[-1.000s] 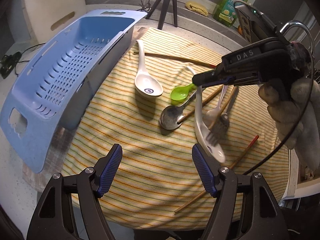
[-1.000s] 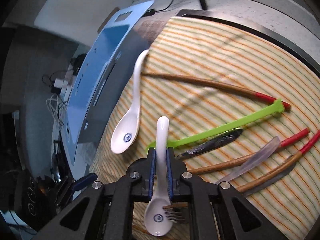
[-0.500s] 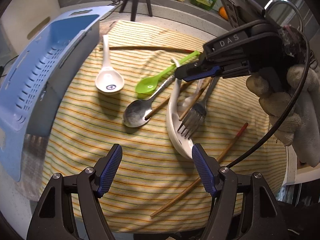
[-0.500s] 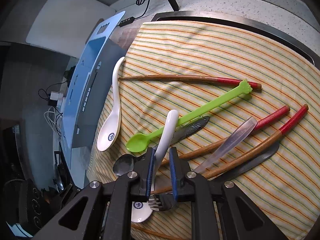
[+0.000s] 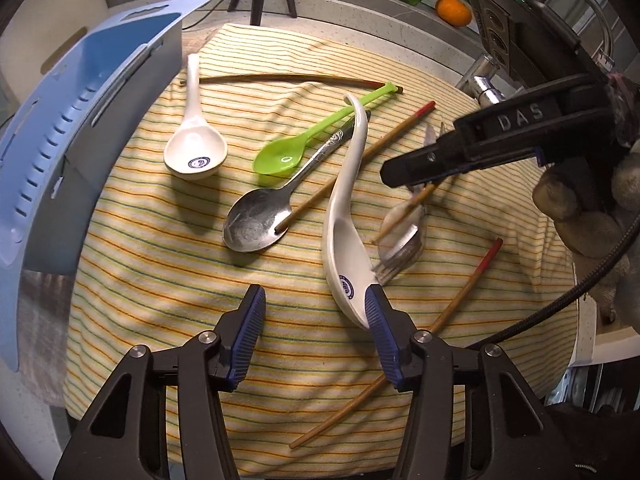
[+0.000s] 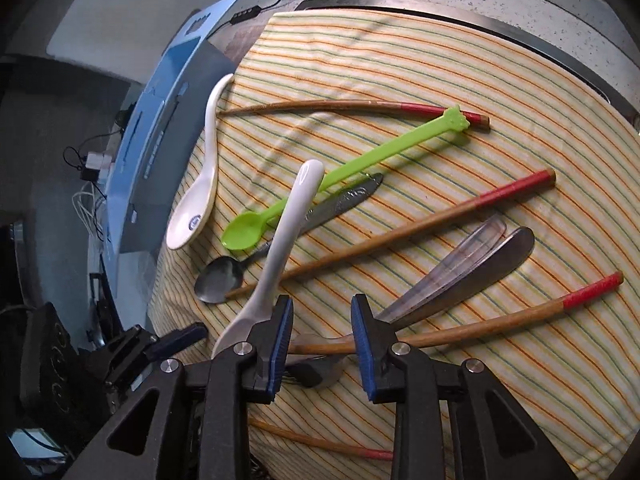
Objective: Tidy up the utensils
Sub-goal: 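Grasp the white ceramic spoon handle with the left tool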
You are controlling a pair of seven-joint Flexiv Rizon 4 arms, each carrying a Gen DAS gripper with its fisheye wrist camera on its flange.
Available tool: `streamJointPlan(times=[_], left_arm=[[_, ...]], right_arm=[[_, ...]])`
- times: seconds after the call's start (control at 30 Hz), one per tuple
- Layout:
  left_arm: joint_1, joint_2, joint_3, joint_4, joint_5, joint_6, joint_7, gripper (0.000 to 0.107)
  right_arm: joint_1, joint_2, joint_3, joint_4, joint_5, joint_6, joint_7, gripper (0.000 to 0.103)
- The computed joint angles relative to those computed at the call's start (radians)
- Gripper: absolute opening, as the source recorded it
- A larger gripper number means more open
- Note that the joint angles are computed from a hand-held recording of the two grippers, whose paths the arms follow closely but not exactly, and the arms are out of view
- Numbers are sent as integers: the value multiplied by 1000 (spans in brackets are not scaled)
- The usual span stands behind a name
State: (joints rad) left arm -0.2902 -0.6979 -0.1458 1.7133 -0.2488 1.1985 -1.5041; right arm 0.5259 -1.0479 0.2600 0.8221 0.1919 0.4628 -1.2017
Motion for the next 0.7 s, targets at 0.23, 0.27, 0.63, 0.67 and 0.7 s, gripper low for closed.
streamJointPlan(times=[0.23,0.27,0.63,0.67,0.7], left_arm=[[-26,-28,30,-45,23,-19,-29,42],[-24,-26,28,-43,25,-18,-31,42],[14,-24,-20,-17,-27,-6,-37,40],[11,-26,-17,-21,-24,-7,-37,40],[5,-28,-11,-27,-20,-10,-39,40]], right_arm=[[-27,6,36,20,71,120,-6,27],[-28,-2,40,8,77,121,-4,27],[-5,-62,33,-70,87,130,20,27],[-3,-66,32,-76,85,130,20,27],[-1,-70,32,-81,84,129,19,27]])
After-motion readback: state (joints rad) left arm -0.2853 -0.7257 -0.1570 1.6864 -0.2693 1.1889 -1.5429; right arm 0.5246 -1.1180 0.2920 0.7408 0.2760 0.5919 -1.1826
